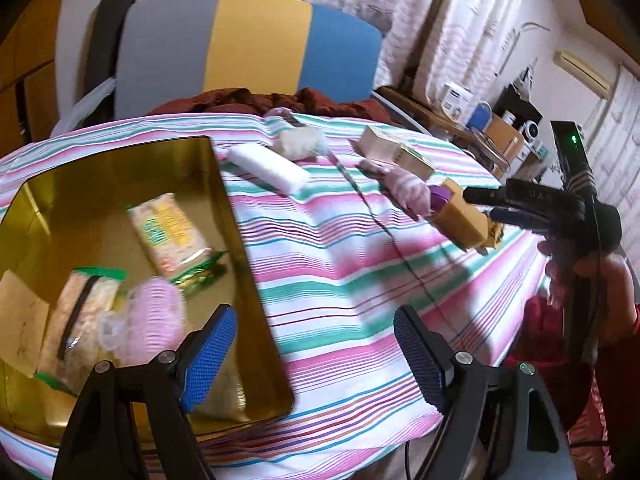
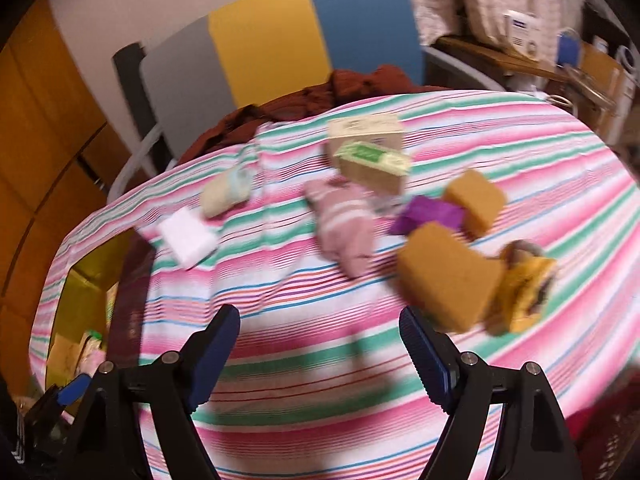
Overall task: Organize objects
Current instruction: 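Grasp the yellow knitted sock with the right tool while the left returns to the pile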
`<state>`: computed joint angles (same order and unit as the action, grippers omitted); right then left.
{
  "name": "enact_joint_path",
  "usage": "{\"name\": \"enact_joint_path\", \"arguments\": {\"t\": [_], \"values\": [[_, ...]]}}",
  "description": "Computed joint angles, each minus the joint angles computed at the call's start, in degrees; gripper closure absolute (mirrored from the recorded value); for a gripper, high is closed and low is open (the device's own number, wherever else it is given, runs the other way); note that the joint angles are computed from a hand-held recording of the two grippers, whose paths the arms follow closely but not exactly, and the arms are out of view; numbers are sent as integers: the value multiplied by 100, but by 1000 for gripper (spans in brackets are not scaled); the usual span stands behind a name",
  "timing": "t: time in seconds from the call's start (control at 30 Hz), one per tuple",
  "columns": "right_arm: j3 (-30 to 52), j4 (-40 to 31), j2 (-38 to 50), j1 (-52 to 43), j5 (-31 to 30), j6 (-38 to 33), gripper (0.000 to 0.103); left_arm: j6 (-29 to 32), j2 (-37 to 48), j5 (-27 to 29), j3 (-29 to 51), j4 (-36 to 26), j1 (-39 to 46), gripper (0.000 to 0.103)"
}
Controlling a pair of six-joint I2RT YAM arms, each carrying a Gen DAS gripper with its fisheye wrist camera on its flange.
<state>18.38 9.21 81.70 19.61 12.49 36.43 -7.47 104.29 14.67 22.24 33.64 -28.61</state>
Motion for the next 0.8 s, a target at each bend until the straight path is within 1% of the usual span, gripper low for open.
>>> {"name": "enact_joint_path", "arguments": {"t": [0.1,0.13,0.2,0.3,0.37,0.5,0.6,0.67,0.7,0.77,0.8], "values": [[-242,-80,-450,-769,9,-243,16,-32,9,-105,128,-134,-282,18],[-323,-51,-570,-1147,-64,-368,15,-19,-5,-183,165,-173,-383,18],[-351,-17,-550,-1823,-301,-609,12,-33,14,-171,269,-267,-518,18],[-238,165,-93,-2836,-832,-1025,12,-115,58,-233,439,-417,-731,18],[-165,371,281,-3300,-1163,-1196,12,-130,75,-337,539,-487,-910,18],[-83,839,948,-3784,-1540,-1296,13,-84,131,-547,756,-651,-1221,18],[-63,1134,1333,-3939,-1768,-1332,19,-78,263,-637,974,-792,-1398,18],[50,1157,1603,-4037,-1989,-1361,27,-119,403,-663,1134,-863,-1500,18],[87,1173,1704,-4072,-2093,-1367,29,-146,478,-656,1215,-898,-1537,18],[146,1224,1857,-4074,-2181,-1373,38,-211,636,-618,1392,-975,-1608,18],[159,1224,1874,-4044,-2170,-1389,41,-245,710,-620,1483,-1017,-1655,18]]}}
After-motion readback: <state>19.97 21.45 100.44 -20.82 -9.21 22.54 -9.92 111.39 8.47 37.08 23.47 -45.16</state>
